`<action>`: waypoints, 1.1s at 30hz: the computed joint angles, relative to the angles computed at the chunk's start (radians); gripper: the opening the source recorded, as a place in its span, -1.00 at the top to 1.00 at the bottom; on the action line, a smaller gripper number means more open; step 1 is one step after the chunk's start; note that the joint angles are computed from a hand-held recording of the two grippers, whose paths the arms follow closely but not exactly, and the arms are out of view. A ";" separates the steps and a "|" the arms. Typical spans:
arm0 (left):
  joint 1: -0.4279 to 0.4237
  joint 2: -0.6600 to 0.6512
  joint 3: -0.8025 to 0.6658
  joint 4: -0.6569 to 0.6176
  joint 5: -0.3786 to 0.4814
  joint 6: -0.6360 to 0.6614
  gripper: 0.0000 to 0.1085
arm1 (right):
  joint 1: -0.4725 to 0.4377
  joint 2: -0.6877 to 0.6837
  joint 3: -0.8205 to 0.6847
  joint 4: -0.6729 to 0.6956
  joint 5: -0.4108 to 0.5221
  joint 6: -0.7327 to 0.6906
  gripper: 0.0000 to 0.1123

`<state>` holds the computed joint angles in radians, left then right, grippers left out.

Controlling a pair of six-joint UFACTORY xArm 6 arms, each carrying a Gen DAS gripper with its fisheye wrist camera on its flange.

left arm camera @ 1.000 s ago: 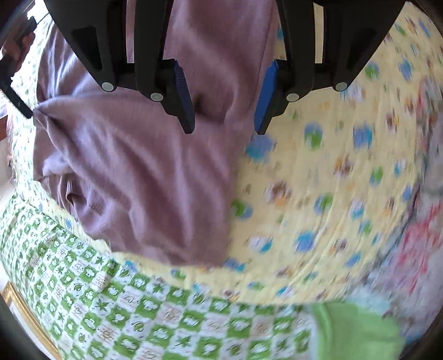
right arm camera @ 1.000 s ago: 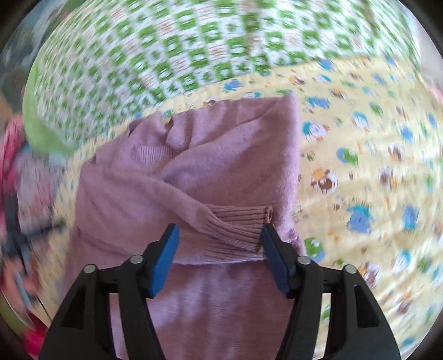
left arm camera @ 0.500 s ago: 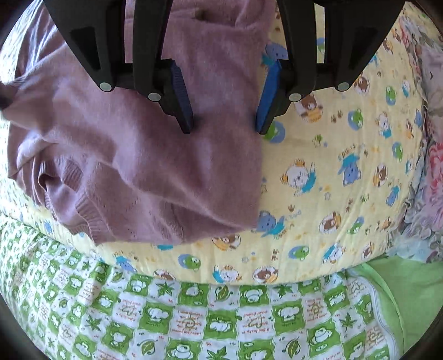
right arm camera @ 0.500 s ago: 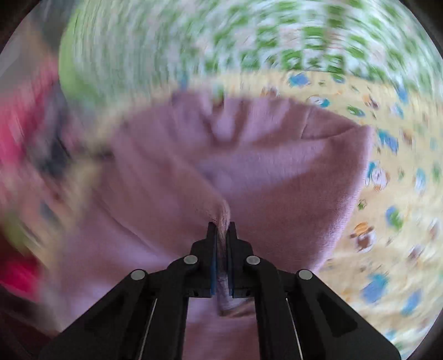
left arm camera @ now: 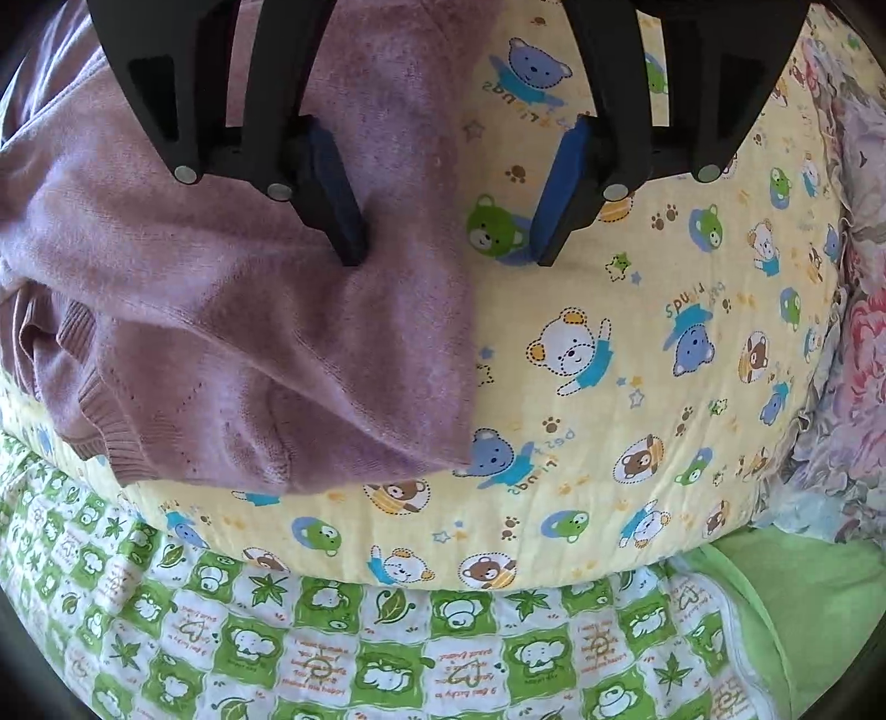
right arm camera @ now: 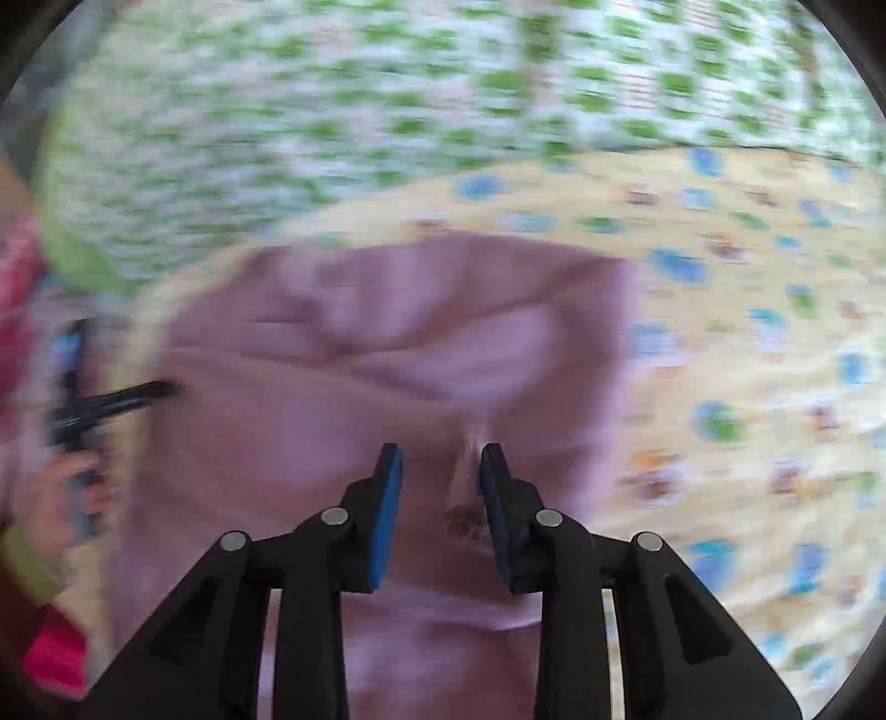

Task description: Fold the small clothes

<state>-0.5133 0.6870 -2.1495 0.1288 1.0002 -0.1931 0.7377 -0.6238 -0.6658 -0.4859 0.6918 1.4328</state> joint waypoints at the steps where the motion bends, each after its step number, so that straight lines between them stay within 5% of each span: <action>1: 0.002 -0.011 0.018 -0.004 -0.005 -0.001 -0.21 | -0.007 0.009 0.011 0.040 -0.022 -0.039 0.45; 4: 0.016 -0.047 0.077 -0.022 -0.020 0.005 -0.23 | -0.014 0.030 0.049 0.164 0.035 -0.044 0.49; 7: 0.030 -0.109 0.150 -0.019 -0.039 0.011 -0.23 | 0.001 -0.078 0.118 0.081 0.000 0.134 0.43; 12: 0.061 -0.307 0.414 -0.069 -0.093 0.056 -0.20 | 0.234 -0.150 0.039 -0.157 0.324 0.381 0.10; 20: 0.109 -0.749 0.968 -0.174 -0.157 0.139 -0.21 | 0.503 -0.164 -0.008 -0.202 0.561 0.619 0.09; 26: 0.127 -1.010 1.224 -0.252 -0.097 0.152 -0.21 | 0.597 -0.105 -0.023 -0.224 0.526 0.730 0.09; 29: 0.138 -1.111 1.309 -0.282 -0.061 0.164 -0.23 | 0.577 -0.093 -0.006 -0.205 0.413 0.739 0.06; 33: 0.166 -1.232 1.410 -0.355 -0.021 0.208 -0.32 | 0.651 -0.018 -0.058 -0.176 0.432 0.765 0.05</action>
<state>-0.3473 -0.5445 -0.7397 -0.2265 0.9793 0.0147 1.3891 -0.6416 -0.7243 -0.6614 1.1235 2.1979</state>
